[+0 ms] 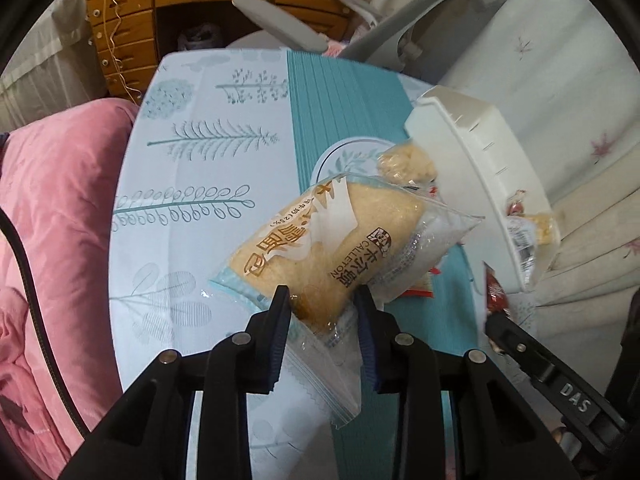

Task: Organize snacks
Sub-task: 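Carry the bread packet and brown packet over the white tray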

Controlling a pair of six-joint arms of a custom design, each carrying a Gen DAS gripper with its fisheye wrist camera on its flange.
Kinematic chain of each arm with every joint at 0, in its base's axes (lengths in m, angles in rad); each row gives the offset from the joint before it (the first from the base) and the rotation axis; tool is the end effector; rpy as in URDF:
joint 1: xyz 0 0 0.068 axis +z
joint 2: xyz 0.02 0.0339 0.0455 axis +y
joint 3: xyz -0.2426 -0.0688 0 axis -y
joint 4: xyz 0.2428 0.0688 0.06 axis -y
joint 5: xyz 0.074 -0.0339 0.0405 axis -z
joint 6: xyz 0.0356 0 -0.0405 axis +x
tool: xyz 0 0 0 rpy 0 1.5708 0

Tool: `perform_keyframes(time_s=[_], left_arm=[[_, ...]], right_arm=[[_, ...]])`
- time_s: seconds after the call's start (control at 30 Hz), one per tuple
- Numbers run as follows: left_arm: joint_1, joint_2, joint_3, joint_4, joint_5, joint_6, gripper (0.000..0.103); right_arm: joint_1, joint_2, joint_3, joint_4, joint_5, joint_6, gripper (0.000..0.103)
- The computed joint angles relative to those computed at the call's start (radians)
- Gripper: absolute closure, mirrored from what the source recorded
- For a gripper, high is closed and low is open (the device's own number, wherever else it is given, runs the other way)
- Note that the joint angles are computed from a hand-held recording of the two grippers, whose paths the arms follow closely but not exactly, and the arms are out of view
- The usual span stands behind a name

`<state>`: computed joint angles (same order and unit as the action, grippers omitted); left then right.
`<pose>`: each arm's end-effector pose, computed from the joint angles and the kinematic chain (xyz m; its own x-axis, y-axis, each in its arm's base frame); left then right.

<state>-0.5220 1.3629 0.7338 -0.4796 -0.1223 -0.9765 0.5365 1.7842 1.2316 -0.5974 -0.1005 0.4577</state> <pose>0.2191 -0.1210 0.1587 -0.8054 -0.4854 -0.3401 -0.3922 0.8667 -0.3082 0.3026 0.1841 0.1743 -0.9441 -0.0499 -0.3260 -0.1411 0.9545 0.2627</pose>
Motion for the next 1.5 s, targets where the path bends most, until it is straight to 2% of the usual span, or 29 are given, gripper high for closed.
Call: perform_keyframes(time_s=[0.13,0.3,0.6,0.77,1.0,1.23,1.5], left_arm=[[-0.073,-0.044,0.051,-0.064,-0.064,-0.052,0.073],[-0.166,-0.029,0.162,-0.131,-0.16,-0.12,0.073],[-0.272,0.152,0.454,-0.215,-0.317,-0.2,0.073],[-0.291,0.276,0.615,-0.225,-0.364,-0.224,0.073],[-0.281,0.478,0.863,-0.228,-0.389,-0.22,0.073],[-0.252,0.691,1.13,-0.239,-0.392,-0.188,0.073],[-0.214,0.944,1.497,-0.328,-0.365,-0.149,0.073]], right_arm=[[-0.017,-0.033,0.001,0.007,-0.031,-0.059,0.062],[-0.062,-0.055,0.016,0.021,-0.078,-0.137,0.062],[-0.182,-0.072,0.1,-0.01,-0.192,-0.353,0.062],[-0.263,-0.057,0.16,-0.009,-0.254,-0.489,0.062],[-0.374,0.022,0.287,-0.035,-0.323,-0.638,0.062],[-0.466,0.171,0.494,-0.082,-0.38,-0.75,0.062],[-0.533,0.339,0.728,-0.132,-0.43,-0.834,0.062]])
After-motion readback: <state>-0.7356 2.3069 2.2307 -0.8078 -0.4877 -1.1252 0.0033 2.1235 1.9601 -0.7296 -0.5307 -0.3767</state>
